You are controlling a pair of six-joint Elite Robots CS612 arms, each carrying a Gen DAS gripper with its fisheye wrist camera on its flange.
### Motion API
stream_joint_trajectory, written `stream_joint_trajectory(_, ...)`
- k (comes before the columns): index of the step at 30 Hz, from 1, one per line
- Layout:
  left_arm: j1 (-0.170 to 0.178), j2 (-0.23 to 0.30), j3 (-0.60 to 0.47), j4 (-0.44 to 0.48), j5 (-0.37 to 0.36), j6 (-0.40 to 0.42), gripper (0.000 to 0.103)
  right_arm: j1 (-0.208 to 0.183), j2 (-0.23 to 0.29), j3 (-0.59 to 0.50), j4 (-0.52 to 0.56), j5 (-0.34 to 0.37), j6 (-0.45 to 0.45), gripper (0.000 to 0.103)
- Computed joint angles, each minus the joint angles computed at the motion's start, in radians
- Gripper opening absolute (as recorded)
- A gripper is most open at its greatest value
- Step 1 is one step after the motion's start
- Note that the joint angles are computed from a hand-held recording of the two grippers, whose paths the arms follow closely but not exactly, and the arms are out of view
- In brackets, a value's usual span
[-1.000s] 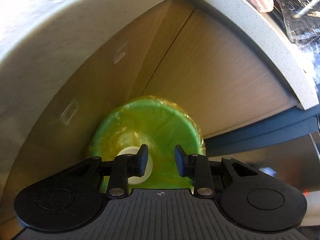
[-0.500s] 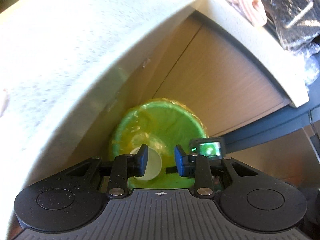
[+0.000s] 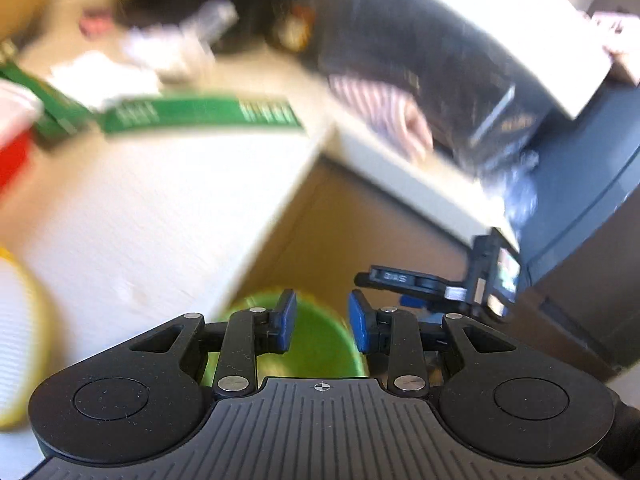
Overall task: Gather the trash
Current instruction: 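Bring both tools back up over the counter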
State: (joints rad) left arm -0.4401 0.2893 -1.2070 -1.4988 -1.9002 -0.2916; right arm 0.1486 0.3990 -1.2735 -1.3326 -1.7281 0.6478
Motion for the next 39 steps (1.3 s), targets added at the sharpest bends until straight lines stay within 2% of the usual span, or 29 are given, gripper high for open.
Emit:
stream_joint_trajectory(3, 0.019, 0.022, -0.067, -0.051, 0.093, -0.020, 0.032, 0.033, -0.037, 0.039, -0.144, -0.030, -0.052, 0.096)
stream_joint_trajectory(6, 0.036, 0.036, -0.124, -0.065, 0.241, -0.107, 0.032, 0.069, -0.083, 0.098, -0.269, -0.058, -0.111, 0.099)
stream_joint_trajectory(9, 0.052, 0.043, -0.165, -0.046, 0.419, -0.175, 0.032, 0.100, -0.105, 0.143, -0.423, -0.024, -0.187, 0.103)
stream_joint_trajectory(11, 0.065, 0.045, -0.184, -0.012, 0.497, -0.250, 0.032, 0.115, -0.125, 0.176, -0.459, 0.045, -0.218, 0.103)
stream_joint_trajectory(13, 0.087, 0.046, -0.195, 0.031, 0.508, -0.314, 0.032, 0.131, -0.148, 0.206, -0.453, 0.129, -0.262, 0.103)
stream_joint_trajectory(16, 0.112, 0.055, -0.216, 0.073, 0.494, -0.366, 0.032, 0.171, -0.176, 0.254, -0.403, 0.200, -0.363, 0.103)
stream_joint_trajectory(21, 0.145, 0.082, -0.259, 0.100, 0.406, -0.387, 0.032, 0.230, -0.210, 0.324, -0.342, 0.217, -0.493, 0.103)
stream_joint_trajectory(27, 0.170, 0.117, -0.304, 0.116, 0.331, -0.459, 0.032, 0.288, -0.205, 0.334, -0.330, 0.123, -0.712, 0.103)
stream_joint_trajectory(31, 0.180, 0.129, -0.314, 0.095, 0.298, -0.490, 0.032, 0.309, -0.229, 0.404, -0.350, 0.067, -0.821, 0.103)
stream_joint_trajectory(35, 0.181, 0.136, -0.320, 0.101, 0.299, -0.508, 0.032, 0.314, -0.243, 0.446, -0.373, 0.002, -0.854, 0.103)
stream_joint_trajectory(39, 0.174, 0.134, -0.312, 0.107, 0.319, -0.524, 0.032, 0.303, -0.262, 0.506, -0.437, -0.055, -0.814, 0.103)
